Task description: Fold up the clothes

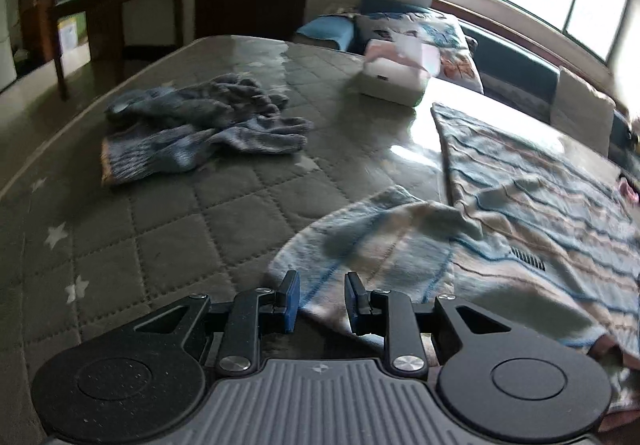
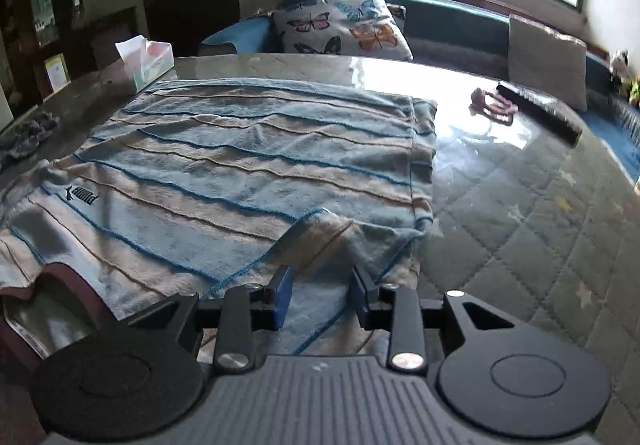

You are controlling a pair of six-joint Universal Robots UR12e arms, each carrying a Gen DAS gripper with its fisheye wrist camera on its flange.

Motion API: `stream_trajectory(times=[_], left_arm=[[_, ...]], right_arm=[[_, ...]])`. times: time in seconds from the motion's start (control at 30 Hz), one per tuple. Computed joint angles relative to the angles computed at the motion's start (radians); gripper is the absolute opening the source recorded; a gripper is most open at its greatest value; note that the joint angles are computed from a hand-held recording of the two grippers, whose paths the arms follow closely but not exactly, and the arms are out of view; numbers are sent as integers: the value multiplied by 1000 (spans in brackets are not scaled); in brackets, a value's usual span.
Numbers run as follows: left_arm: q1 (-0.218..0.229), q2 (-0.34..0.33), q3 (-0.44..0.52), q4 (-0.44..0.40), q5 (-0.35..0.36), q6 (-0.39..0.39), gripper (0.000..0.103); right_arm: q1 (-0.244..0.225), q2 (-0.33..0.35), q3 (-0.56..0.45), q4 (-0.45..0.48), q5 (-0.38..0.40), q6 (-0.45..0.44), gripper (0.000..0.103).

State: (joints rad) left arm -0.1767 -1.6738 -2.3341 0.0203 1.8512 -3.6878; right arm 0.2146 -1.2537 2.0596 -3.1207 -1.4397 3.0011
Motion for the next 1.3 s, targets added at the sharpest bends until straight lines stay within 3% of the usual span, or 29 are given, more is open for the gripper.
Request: stream_trajectory(times=[0.23,0.57,0.67,0.83,1.07,1.17,1.23,1.3], left_arm=[[16,17,-11,-1,-44,-55,30],[43,42,-38,22,-166,-115,30],[53,36,-45,49,-184,-122,27],[65,29,-55,93,-195,-116,5],[55,44,-65,118,-167,-81,6],[42,51,-58,86,-127,-94,9],[34,52,-54,67,-102,-109,21],[27,51,-50,50,-78,-125,24]], right_arm=[[16,-12,-12,13,52,-41,33],[88,2,-92,171,304,-246,34],[124,29,-132,223,354,-301,34],[176,71,-179,276,378,-342,34],[210,74,-186,359,414,-462,33],[210,82,-192,309,412,-414,33],[210,96,-206,272,387,-357,33],[210,112,-221,241,357,-309,33]])
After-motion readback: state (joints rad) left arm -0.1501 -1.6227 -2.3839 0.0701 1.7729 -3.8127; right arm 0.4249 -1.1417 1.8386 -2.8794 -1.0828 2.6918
